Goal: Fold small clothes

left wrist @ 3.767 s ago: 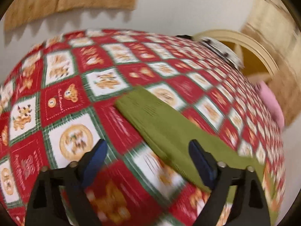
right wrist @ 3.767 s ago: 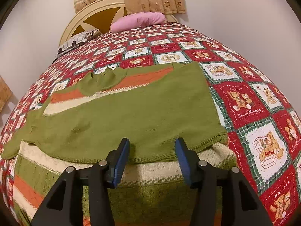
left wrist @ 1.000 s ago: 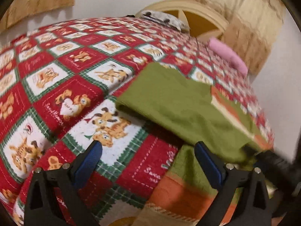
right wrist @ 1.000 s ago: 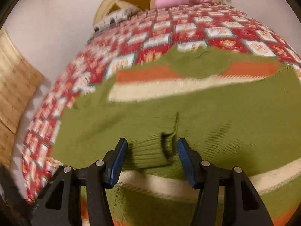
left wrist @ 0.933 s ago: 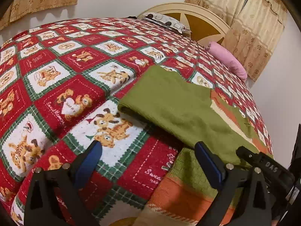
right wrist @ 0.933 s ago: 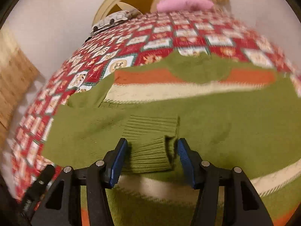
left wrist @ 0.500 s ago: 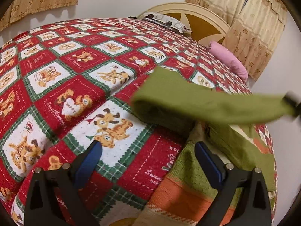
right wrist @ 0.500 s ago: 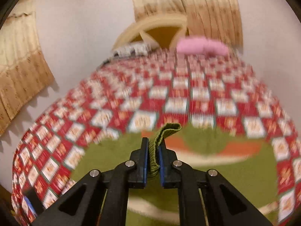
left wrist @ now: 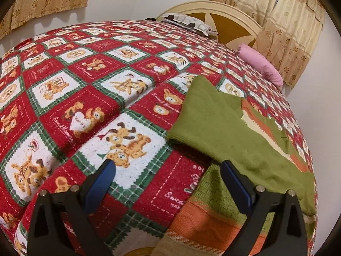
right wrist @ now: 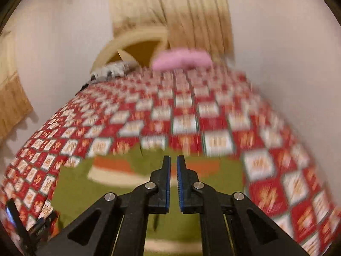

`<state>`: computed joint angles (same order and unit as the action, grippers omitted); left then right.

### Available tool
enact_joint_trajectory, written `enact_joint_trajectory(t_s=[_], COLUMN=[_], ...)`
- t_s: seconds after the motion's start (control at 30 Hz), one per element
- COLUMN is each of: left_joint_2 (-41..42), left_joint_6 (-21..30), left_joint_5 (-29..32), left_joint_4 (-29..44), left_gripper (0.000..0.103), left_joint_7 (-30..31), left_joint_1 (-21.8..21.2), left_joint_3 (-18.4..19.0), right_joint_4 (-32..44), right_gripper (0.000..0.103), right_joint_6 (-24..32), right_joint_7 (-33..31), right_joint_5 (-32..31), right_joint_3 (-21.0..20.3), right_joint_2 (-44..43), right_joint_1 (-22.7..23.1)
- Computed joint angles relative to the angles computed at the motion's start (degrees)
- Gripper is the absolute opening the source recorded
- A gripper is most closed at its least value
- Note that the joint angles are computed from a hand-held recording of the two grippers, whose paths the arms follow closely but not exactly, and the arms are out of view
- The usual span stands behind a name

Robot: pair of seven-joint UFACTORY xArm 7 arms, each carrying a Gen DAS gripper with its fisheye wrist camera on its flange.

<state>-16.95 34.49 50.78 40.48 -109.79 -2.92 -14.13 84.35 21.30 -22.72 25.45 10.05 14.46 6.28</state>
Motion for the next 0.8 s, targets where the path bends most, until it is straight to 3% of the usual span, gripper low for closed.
enact_joint_trajectory(t_s=[0.1,0.17,0.23,0.3,0.37,0.47,0.53,0.57,0.67,0.8], left_joint_2=[0.1,0.2,0.4,0.4,0.5,0.5,0.5,0.5,0.6,0.9], left_joint_6=[0.1,0.6,1.0,0.9,1.0,0.8,0.3,0.3,0.4,0.6], left_joint_5=[0.0,-0.4,-0.6,-0.5,-0.5,-0.5,-0.4,-0.5,-0.8,-0.7], left_joint_4=[0.1,0.3,0.5,0.4,0.6,0.5,0.2,0.2,0.3,0.7], left_gripper=[0.101,0.101,0.101,0.101,0.101,0.103,0.103,0.103,0.103,0.103], left_joint_7=[0.0,0.6,1.0,0.8,0.9,1.0,1.3,1.4,1.8,1.6], left_joint_1=[0.0,-0.2,-0.4,-0.4,-0.5,-0.6,-0.4,-0.4,-0.4,-0.5], left_joint_3=[0.0,0.1,0.1,0.1,0.2,0.3,0.5,0.6,0.6,0.4], right_joint_4=[-0.6,-0.9,-1.3,-0.5,-0.7,0.4,-0.6,-0.8,-1.3,-1.0], right_gripper=[0.007,0.010,0.020,0.047,0.050,0.047,0.020,0.015,0.012,0.011], right_joint_6=[7.0,9.9,9.9,11.1,11.0,11.3,8.9,8.2,6.6,1.2], right_joint_7=[-2.3,-2.3,-2.1,-1.3,-1.2,1.8,2.6,3.2,3.3,0.5], right_joint_5=[9.8,10.9,9.2,7.7,7.8,3.6,-0.3,-3.2,-5.8,-4.7], right_joint_3=[1.9,1.7,1.3,1.5,2.1,1.3,0.6,0.0,0.4,2.1], right_joint_2=[1.4,2.6,3.5,5.1,5.9,7.6,7.6,7.4,6.0,2.5], right_joint_1=[-3.9,-3.5,-1.8,-0.4,0.4,2.8,4.5,5.5,5.7,4.8])
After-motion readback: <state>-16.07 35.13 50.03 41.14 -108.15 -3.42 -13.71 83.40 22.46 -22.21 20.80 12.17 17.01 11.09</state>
